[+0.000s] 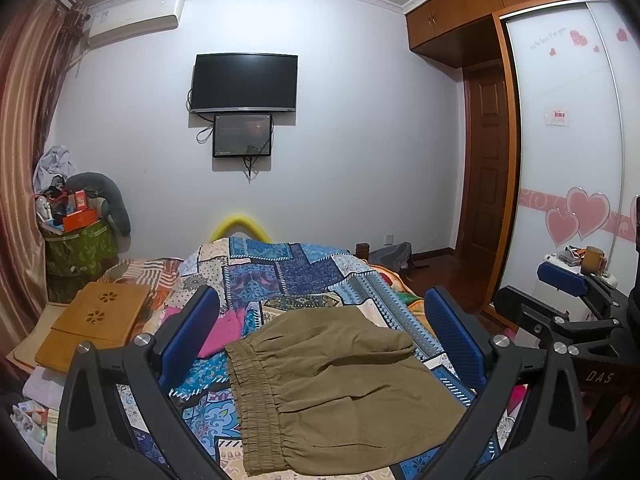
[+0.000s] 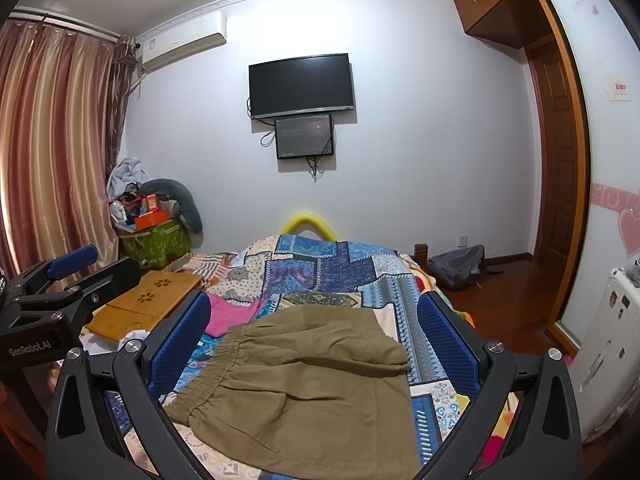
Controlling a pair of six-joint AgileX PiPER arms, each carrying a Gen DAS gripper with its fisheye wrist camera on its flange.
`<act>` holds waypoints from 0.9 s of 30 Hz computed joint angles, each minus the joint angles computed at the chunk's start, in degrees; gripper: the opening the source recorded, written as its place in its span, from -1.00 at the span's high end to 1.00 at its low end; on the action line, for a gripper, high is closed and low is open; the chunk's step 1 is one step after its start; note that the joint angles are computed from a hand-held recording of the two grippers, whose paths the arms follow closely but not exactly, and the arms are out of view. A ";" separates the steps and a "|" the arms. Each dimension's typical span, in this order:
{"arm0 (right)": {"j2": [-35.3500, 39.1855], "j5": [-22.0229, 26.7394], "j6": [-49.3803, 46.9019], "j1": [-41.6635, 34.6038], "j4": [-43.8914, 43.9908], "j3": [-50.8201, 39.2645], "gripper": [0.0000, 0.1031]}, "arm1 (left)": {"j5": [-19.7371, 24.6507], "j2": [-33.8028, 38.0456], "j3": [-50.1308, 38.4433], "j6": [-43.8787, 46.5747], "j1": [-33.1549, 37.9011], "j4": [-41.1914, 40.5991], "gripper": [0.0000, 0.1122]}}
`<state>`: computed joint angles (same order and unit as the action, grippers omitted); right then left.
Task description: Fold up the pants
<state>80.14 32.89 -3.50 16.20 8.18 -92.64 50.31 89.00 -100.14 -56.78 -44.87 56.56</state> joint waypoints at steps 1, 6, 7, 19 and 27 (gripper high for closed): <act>-0.04 -0.04 -0.02 -0.01 0.08 0.05 -0.99 | -0.03 0.05 -0.09 0.10 0.05 -0.09 -0.84; 0.12 -0.13 -0.45 0.00 0.56 -0.11 -0.99 | 0.05 0.18 -0.24 0.08 0.00 -0.01 -0.84; 0.12 -0.12 -0.47 0.02 0.49 -0.05 -0.99 | 0.05 0.18 -0.24 0.08 0.00 -0.01 -0.84; 0.91 1.35 -0.74 -0.21 1.37 -1.40 -0.99 | -0.81 1.62 -1.79 2.24 1.82 -3.06 -0.84; 4.08 2.80 -1.62 -2.18 3.40 -3.13 -0.99 | -2.45 6.34 -6.29 11.19 9.93 -15.75 -0.84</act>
<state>84.22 35.68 -5.12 14.01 11.58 -95.76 47.85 95.35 -106.44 -45.59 -34.94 40.81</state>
